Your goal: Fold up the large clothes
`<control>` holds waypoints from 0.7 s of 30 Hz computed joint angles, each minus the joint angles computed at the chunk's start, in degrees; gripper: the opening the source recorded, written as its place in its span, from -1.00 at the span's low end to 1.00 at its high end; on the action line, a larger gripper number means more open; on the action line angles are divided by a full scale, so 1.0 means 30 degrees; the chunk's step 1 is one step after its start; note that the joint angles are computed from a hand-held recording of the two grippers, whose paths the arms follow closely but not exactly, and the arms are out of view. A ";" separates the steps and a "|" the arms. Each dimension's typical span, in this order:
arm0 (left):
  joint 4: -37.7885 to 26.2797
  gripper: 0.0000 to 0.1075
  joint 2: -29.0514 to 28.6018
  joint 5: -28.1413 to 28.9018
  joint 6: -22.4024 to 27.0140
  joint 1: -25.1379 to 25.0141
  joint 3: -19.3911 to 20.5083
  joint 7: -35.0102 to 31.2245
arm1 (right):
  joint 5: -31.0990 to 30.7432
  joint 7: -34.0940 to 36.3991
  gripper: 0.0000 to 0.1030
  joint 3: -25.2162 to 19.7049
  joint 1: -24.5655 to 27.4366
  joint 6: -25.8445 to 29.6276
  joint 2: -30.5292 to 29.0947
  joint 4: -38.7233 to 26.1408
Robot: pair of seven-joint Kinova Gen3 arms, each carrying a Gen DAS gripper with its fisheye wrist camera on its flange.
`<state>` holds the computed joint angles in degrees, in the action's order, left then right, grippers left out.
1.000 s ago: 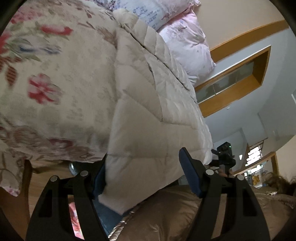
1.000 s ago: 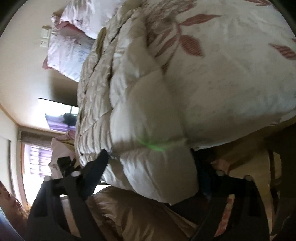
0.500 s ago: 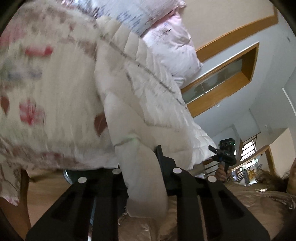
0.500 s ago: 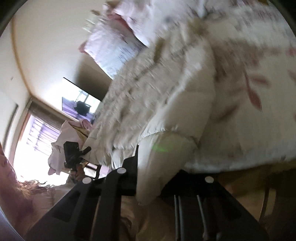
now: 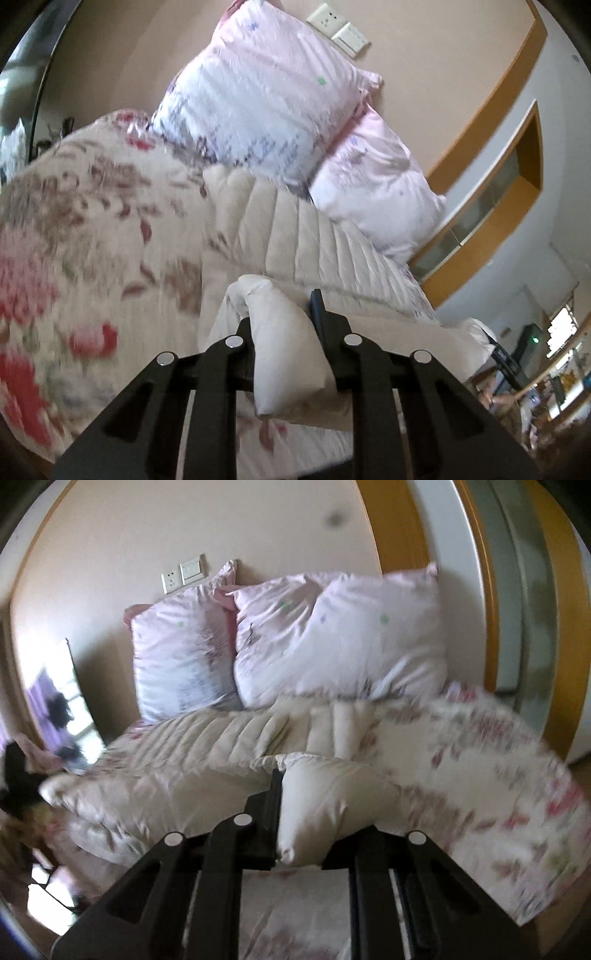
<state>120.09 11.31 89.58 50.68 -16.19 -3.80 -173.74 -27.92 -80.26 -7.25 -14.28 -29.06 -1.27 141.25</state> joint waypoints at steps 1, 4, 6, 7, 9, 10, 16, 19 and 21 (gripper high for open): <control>-0.0555 -0.66 0.0294 0.0243 -0.0020 0.0866 -0.0770 0.0197 | -0.0777 0.0777 -0.72 0.0601 -0.0882 -0.0589 0.0441 -0.0191; -0.1766 -0.66 0.0845 0.0828 -0.0978 0.3097 -0.2332 0.1352 | -0.3107 0.3107 -0.72 0.2879 -0.3536 -0.1376 0.1319 -0.1270; -0.2717 -0.66 0.1083 0.0617 -0.1918 0.3276 -0.1896 0.2213 | -0.4660 0.4660 -0.72 0.3822 -0.4695 -0.1970 0.1907 -0.2156; -0.3223 -0.66 0.1267 0.0588 -0.2458 0.2887 -0.1152 0.2474 | -0.5385 0.5437 -0.72 0.3803 -0.4766 -0.1983 0.2080 -0.2603; -0.4470 -0.66 0.1669 0.0259 -0.3750 0.2041 0.0593 0.3077 | -0.6744 0.6990 -0.72 0.2750 -0.3847 -0.2290 0.2629 -0.3751; -0.5185 -0.66 0.1860 -0.0170 -0.4429 0.1699 0.1403 0.3563 | -0.7259 0.7699 -0.72 0.1870 -0.3061 -0.2564 0.2890 -0.4263; -0.9893 -0.66 0.3889 -0.4008 -0.7014 0.2012 0.3131 0.7437 | -0.9734 1.0586 -0.72 0.2281 -0.2778 -0.2372 0.5352 -0.8359; -1.2253 -0.66 0.5959 -0.4186 -0.5996 0.4142 0.0524 0.9767 | -1.1373 1.2333 -0.72 0.1545 -0.0746 -0.0042 0.7107 -1.0815; -1.3507 -0.66 0.7034 -0.4333 -0.4639 0.5133 -0.1246 1.1320 | -1.2926 1.3389 -0.72 0.0452 0.1023 0.1512 0.8410 -1.2464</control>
